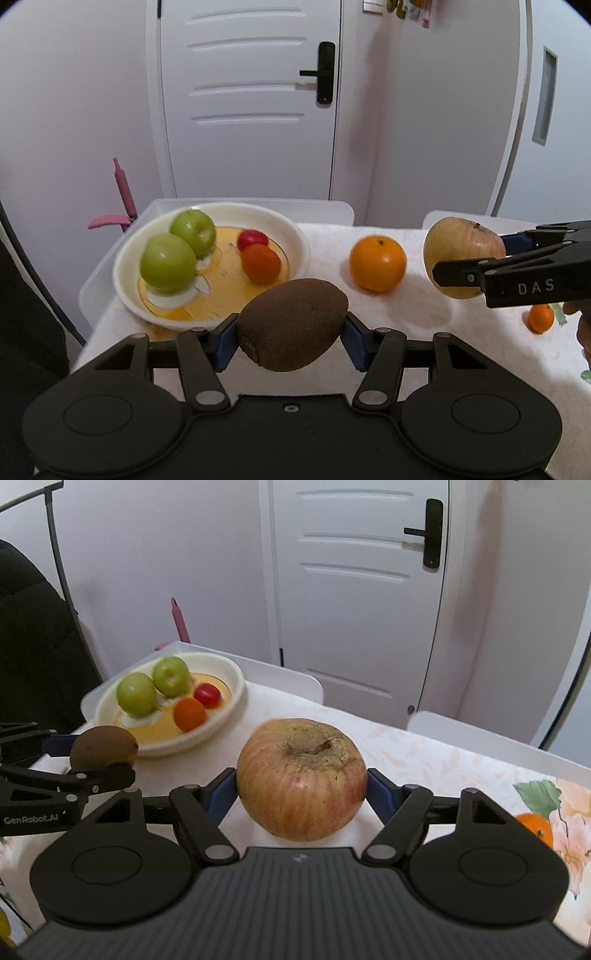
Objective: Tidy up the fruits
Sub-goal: 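Carry the kiwi and large apple over the white bowl with both tools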
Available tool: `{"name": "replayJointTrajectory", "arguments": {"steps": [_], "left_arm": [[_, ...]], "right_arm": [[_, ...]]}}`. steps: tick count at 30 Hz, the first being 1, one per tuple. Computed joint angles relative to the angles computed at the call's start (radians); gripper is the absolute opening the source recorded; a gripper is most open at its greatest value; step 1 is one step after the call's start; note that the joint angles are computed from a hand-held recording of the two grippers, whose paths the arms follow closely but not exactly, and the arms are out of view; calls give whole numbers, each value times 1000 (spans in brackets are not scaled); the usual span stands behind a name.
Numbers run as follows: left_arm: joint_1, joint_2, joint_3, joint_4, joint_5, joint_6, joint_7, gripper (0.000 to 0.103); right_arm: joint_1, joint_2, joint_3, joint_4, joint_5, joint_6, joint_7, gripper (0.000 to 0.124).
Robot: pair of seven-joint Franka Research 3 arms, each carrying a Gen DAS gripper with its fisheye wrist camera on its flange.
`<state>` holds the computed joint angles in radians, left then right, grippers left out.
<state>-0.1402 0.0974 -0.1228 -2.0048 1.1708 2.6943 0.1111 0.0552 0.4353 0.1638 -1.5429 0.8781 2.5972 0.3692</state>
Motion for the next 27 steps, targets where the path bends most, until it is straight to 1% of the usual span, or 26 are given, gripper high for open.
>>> {"name": "replayJointTrajectory", "arguments": {"steps": [7,13,23,24,25,27], "left_arm": [[41,-54,8,-29,-48,33,92,62],[84,-68,14,-38,-120,81,221,62],[133,-21,38,-21,-295,181,525,62],[136,-15,40,-20,-317,191,559,62],[139,-8,42,-19,-334,200,591,62],[141,7,47,-13,-357,213,642,62]], "right_arm": [[39,-41,-6,-23,-24,12,75,89],[81,-52,-13,-20,-71,42,173,89],[149,-30,-23,19,-203,116,380,89],[158,-25,-26,25,-222,125,405,89],[166,-21,-33,35,-250,114,432,89],[183,-10,-40,46,-289,132,486,89]]}}
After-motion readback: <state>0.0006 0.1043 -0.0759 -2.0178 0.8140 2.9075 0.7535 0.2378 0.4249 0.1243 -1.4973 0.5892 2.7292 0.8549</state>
